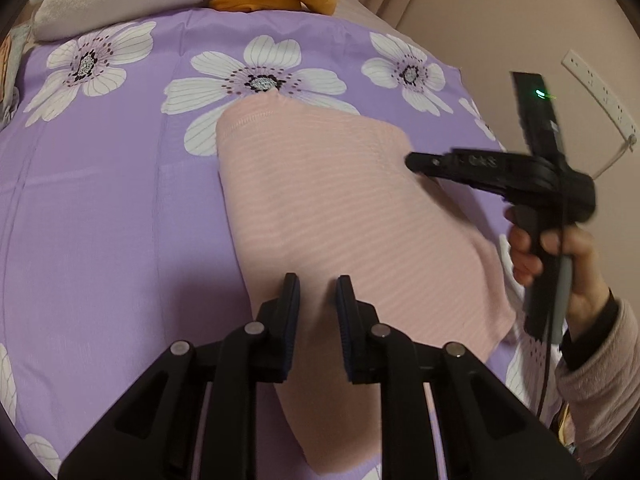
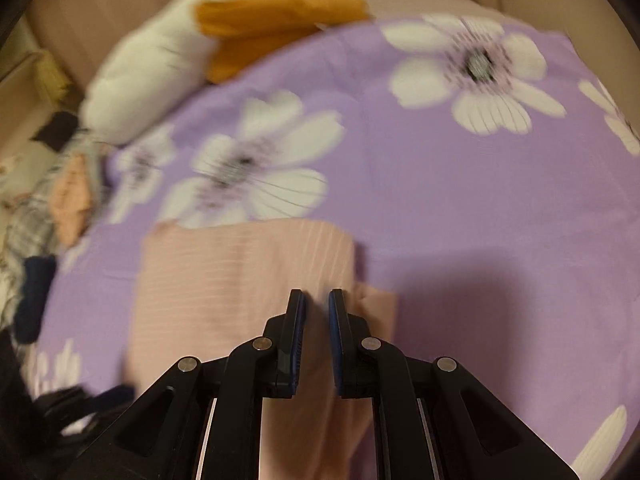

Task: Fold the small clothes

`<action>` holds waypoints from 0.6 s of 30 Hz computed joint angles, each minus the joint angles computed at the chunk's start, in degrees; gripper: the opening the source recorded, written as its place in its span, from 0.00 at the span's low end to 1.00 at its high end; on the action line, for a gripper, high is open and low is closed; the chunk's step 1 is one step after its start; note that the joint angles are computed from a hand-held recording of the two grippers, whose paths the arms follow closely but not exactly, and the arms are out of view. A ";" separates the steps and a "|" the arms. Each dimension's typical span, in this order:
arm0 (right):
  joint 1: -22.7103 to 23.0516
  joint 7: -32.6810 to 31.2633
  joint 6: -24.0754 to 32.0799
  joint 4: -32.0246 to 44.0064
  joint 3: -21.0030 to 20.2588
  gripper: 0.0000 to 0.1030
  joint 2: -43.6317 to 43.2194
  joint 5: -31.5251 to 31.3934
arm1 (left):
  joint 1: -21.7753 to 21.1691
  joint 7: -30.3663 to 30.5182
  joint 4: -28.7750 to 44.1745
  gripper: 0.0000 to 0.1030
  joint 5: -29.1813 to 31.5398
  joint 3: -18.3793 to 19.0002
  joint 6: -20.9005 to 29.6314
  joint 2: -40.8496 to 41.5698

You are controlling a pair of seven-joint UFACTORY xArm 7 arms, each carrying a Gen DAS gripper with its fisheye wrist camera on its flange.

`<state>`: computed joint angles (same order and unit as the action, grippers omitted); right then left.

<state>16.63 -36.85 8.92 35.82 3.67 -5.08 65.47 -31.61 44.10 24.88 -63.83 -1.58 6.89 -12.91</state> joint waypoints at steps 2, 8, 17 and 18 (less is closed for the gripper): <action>-0.26 0.02 -0.90 0.05 -0.16 0.20 0.53 1.84 | 0.12 -1.59 -0.64 0.17 1.50 -0.93 -1.04 -0.18; 2.39 -4.41 -1.73 -5.47 -0.69 0.20 -8.51 6.85 | -1.12 -3.40 -2.46 0.18 1.19 0.35 -0.08 -2.33; 9.01 -1.35 -2.70 -18.13 -0.23 0.20 -24.06 -0.88 | -2.55 -14.99 -7.21 0.18 10.93 -0.49 -0.69 -5.26; 9.55 -0.35 -2.79 -19.21 -0.11 0.20 -25.07 -1.90 | -3.32 -15.77 -7.89 0.18 11.55 -0.39 -1.45 -5.49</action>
<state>26.18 -37.20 6.12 16.60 3.56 -30.14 63.57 -34.93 28.33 16.99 -52.28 -1.97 5.44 -18.40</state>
